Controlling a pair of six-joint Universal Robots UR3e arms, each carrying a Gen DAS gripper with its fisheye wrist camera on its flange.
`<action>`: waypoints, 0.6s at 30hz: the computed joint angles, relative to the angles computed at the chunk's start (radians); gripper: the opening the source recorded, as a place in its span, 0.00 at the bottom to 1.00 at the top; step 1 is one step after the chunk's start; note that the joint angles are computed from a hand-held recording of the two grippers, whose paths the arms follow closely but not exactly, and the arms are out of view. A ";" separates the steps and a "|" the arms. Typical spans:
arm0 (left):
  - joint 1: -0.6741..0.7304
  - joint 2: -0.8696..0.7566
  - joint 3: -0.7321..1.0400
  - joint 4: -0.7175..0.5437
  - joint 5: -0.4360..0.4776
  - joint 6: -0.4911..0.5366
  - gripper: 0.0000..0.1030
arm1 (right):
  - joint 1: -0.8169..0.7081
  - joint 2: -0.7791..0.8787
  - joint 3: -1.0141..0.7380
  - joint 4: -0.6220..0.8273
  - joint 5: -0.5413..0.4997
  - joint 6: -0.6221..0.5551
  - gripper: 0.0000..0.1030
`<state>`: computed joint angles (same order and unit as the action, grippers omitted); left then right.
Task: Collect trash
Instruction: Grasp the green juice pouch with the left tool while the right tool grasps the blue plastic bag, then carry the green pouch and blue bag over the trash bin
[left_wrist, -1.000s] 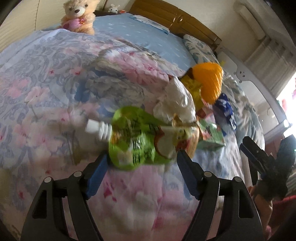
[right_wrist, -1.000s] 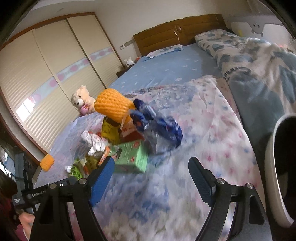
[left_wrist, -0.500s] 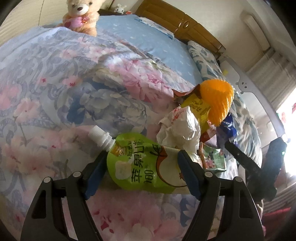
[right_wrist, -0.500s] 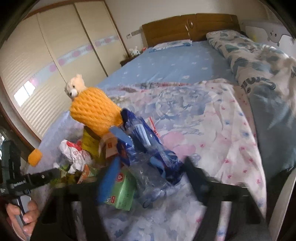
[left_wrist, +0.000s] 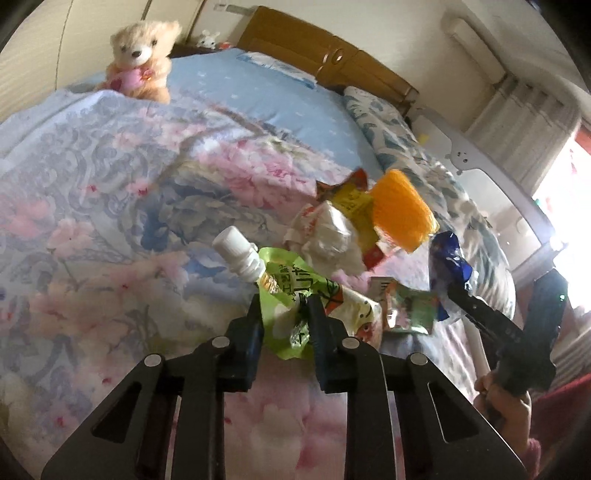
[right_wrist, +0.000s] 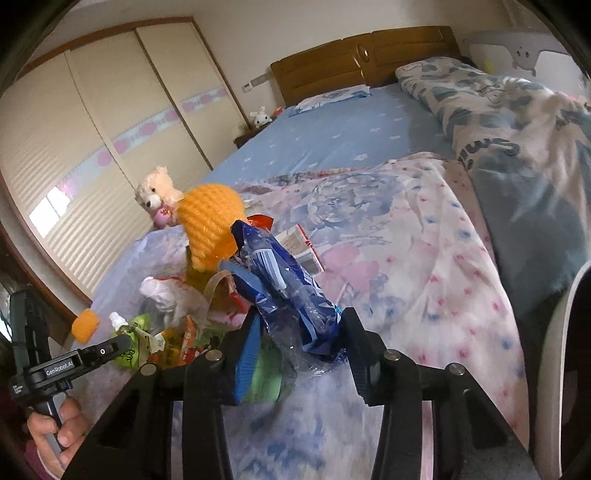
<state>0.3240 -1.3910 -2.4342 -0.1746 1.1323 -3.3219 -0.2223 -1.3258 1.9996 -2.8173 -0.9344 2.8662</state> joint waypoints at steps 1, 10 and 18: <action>0.008 0.033 -0.014 -0.017 -0.015 0.012 0.19 | -0.010 -0.022 0.024 -0.002 0.006 -0.002 0.43; 0.052 0.209 -0.050 -0.125 -0.107 0.049 0.19 | -0.117 -0.216 0.206 0.032 0.058 -0.048 0.42; -0.127 0.129 0.012 -0.067 -0.052 -0.004 0.19 | -0.243 -0.401 0.328 0.154 0.106 -0.143 0.42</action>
